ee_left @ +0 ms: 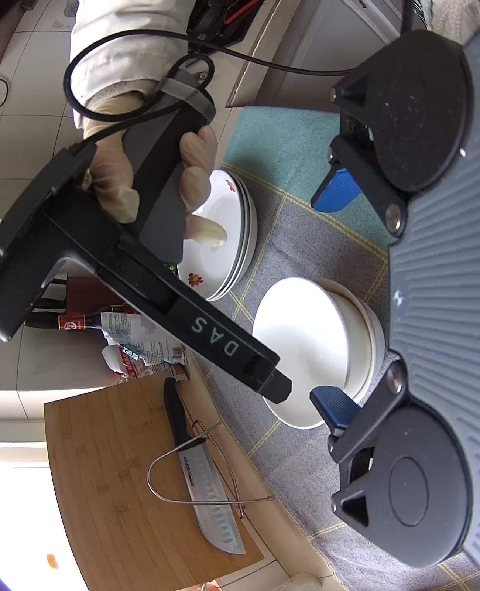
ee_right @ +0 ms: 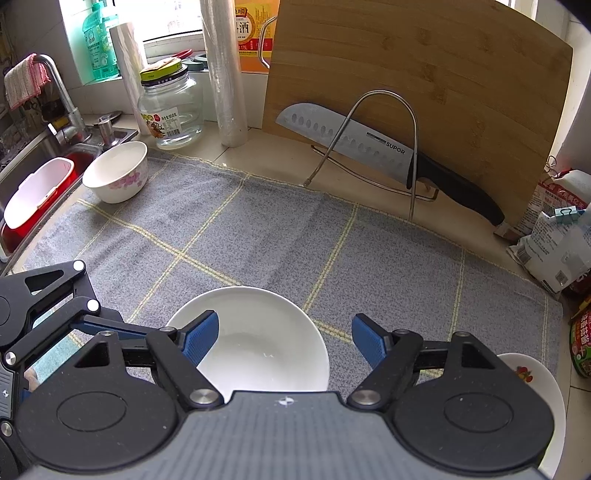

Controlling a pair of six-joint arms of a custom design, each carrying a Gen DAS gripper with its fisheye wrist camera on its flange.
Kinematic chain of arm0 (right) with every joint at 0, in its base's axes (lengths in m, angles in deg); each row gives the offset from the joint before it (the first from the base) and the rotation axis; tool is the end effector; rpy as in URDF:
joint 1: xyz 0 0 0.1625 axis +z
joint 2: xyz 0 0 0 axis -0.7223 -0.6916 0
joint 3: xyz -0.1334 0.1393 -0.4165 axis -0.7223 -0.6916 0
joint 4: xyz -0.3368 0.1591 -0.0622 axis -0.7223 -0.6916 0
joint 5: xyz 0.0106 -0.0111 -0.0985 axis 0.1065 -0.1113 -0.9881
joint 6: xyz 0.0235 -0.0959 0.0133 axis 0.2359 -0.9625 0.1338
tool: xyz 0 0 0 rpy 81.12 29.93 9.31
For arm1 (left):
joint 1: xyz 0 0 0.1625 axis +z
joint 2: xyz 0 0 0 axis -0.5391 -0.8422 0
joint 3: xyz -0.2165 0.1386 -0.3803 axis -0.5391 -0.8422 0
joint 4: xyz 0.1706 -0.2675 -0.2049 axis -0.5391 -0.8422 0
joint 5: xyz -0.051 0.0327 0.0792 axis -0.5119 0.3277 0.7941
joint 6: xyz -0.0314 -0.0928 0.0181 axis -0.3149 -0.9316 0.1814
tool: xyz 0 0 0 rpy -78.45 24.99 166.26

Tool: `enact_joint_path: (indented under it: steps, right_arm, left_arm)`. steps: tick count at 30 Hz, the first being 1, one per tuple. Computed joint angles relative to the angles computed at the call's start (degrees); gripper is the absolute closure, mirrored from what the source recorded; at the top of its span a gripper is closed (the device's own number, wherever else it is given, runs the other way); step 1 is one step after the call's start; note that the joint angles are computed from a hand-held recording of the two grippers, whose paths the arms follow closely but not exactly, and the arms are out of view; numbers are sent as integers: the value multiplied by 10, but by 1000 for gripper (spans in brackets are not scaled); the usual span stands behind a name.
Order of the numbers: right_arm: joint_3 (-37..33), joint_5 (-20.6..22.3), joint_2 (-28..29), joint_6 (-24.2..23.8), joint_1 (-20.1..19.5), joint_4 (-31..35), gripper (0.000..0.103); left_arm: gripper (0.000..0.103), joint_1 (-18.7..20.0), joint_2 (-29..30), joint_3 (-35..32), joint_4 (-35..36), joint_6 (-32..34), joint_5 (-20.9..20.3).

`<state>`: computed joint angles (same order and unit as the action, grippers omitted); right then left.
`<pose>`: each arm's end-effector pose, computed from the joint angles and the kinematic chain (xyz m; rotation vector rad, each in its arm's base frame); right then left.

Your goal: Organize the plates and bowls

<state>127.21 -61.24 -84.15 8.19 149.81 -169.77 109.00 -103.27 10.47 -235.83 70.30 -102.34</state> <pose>0.2603 -0.7329 0.0005 0.6894 -2.4033 0.5355 -0.0172 -0.6736 0.1660 1.7007 2.3289 -0.4474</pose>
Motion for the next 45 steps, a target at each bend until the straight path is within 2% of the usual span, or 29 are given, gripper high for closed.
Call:
enact_joint_path:
  steps: [16, 17, 19, 21, 23, 26, 31, 35, 38, 40, 42, 45]
  right_arm:
    - [28, 5, -12, -18, -1, -33, 20]
    - [30, 3, -12, -21, 0, -41, 19]
    - [33, 3, -11, -34, 2, -59, 11]
    - [34, 2, -7, -55, 4, -86, 0]
    - [30, 12, -4, -69, 6, -98, 0]
    - [17, 29, 3, -78, 7, -106, 0]
    - [-33, 32, 40, -80, 19, -112, 0]
    - [-77, 26, 80, -78, 38, -121, 0]
    - [-139, 3, 128, -57, 53, -110, 0]
    - [-197, -28, 169, -27, 66, -83, 0]
    - [-248, -45, 205, -20, 75, -62, 0]
    - [-336, -70, 261, 0, 86, -5, 0]
  left_arm:
    - [4, -1, 2, 5, -11, -17, 3]
    - [3, -1, 0, 7, -18, -22, 1]
    - [3, -3, -3, 12, -35, -27, -1]
    - [3, -6, -7, 21, -64, -35, 10]
    - [3, -8, -10, 27, -86, -45, 26]
    - [3, -8, -18, 36, -126, -70, 72]
    - [2, 6, -34, 31, -156, -85, 145]
    - [2, 35, -42, -6, -127, -62, 166]
    - [2, 63, -48, -45, -81, -43, 150]
    - [2, 81, -53, -77, -31, -34, 135]
    - [2, 98, -53, -111, 18, -11, 121]
    - [2, 114, -48, -155, 63, 15, 122]
